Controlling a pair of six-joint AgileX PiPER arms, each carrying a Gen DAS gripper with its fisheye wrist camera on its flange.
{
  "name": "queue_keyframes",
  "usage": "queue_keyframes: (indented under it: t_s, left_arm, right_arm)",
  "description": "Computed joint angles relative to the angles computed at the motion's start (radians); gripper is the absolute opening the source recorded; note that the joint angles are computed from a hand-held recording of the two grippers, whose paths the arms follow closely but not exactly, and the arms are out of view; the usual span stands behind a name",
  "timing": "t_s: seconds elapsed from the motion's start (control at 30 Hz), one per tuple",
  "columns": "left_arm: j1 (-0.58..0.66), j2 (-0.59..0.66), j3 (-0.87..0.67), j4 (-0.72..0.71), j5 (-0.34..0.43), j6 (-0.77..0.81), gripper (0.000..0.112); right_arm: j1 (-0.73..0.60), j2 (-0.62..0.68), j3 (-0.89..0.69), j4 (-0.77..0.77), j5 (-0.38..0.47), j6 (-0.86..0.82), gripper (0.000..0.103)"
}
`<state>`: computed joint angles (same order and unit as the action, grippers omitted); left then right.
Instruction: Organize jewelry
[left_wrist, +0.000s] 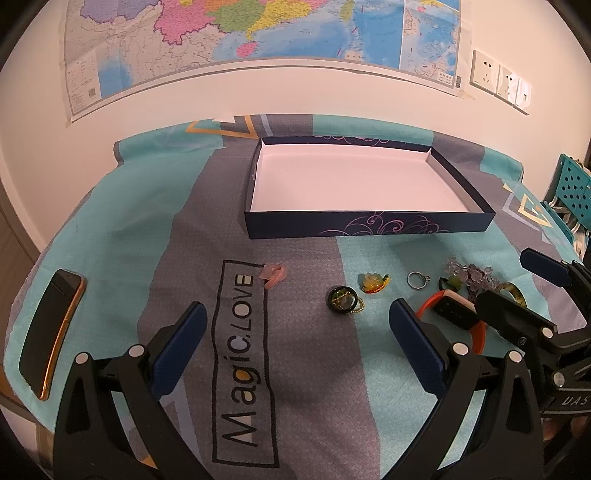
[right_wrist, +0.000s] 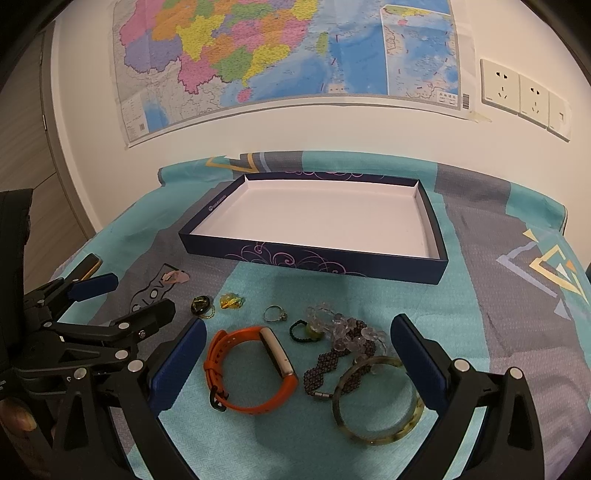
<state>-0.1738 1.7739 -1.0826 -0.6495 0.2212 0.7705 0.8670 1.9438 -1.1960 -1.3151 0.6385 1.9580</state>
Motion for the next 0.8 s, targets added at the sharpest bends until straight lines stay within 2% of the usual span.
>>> queue_keyframes:
  t_s: [0.33,0.8]
  left_arm:
    - [0.009,0.022,-0.024,-0.031,0.033,0.03,0.097]
    - [0.046,0.035,-0.013,-0.237,0.098,0.291,0.097]
  right_arm:
    - [-0.009,-0.006,0.007,0.007,-0.017,-0.015,0.097]
    - [-0.031,-0.057,0.121,-0.038,-0.051,0.071,0.097]
